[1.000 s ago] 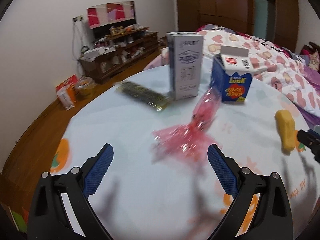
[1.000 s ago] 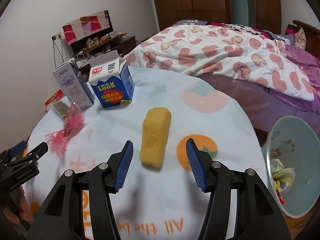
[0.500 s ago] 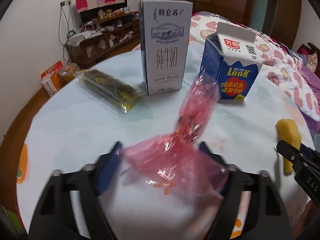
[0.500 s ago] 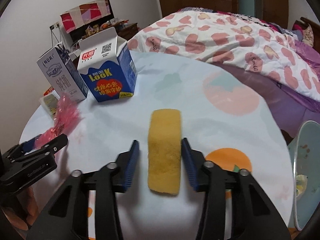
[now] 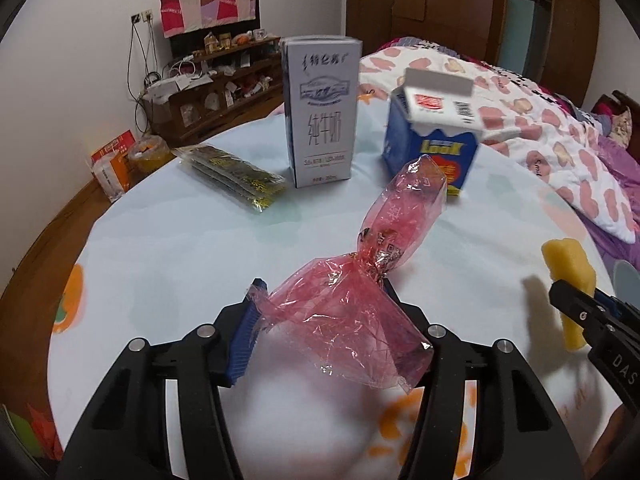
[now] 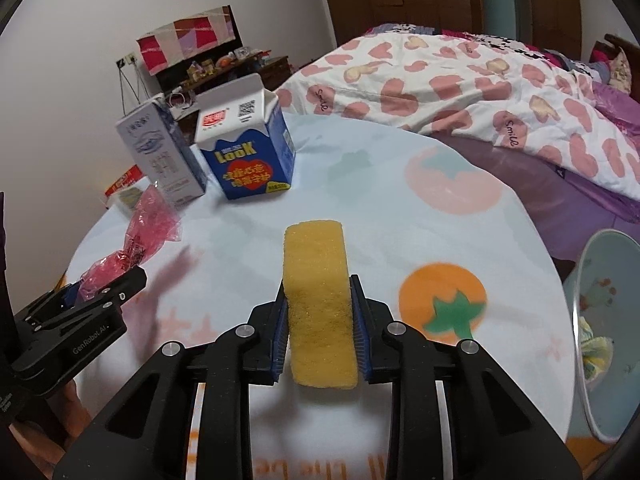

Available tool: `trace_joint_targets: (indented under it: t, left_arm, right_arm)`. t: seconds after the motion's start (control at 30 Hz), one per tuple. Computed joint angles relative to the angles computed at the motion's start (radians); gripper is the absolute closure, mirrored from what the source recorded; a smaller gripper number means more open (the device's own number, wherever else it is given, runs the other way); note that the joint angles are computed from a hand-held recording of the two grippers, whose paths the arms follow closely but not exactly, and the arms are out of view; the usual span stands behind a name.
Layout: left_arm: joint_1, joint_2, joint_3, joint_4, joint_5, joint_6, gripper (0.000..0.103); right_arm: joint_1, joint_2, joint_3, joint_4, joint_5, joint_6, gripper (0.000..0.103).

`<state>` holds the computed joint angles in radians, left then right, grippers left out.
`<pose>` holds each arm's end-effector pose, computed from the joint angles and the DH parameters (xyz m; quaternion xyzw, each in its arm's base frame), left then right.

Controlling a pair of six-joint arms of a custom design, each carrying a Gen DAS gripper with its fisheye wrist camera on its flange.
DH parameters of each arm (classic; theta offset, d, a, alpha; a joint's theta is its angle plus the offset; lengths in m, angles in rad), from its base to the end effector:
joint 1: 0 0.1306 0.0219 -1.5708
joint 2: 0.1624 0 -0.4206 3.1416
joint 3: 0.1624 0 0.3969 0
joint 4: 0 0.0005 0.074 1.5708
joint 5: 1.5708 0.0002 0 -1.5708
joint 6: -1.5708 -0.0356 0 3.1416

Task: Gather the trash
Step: 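Carry the sponge with the right gripper while the left carries the pink bag over the bin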

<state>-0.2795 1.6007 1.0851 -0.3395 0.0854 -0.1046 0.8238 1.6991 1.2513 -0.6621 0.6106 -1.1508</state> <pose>0.4981 -0.1467 0.2650 0.1933 0.9157 -0.0704 0.3451 0.3863 0.3864 0.2692 0.2189 0.9050 0.0206 0.3642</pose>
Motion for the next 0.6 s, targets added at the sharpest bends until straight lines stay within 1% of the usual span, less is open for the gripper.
trace_joint_targets:
  t: [0.2,0.3,0.37,0.5,0.6]
  left_arm:
    - [-0.007,-0.087,-0.075,-0.016,-0.006,0.03,0.047]
    - [-0.022,-0.129,-0.114,-0.02,-0.031,0.042,0.047]
    - [-0.027,-0.152,-0.136,-0.028,-0.029,0.052,0.047]
    - [-0.047,-0.205,-0.188,-0.016,-0.048,0.056,0.047]
    - [-0.051,-0.234,-0.214,-0.017,-0.043,0.069,0.047]
  right_arm:
    - [0.066,-0.044,-0.032,-0.033,0.05,-0.051,0.075]
    - [0.093,-0.062,-0.051,-0.049,0.061,-0.089,0.075]
    - [0.107,-0.075,-0.068,-0.054,0.067,-0.113,0.075]
    - [0.141,-0.094,-0.092,-0.079,0.09,-0.167,0.075]
    - [0.159,-0.101,-0.103,-0.084,0.096,-0.201,0.075]
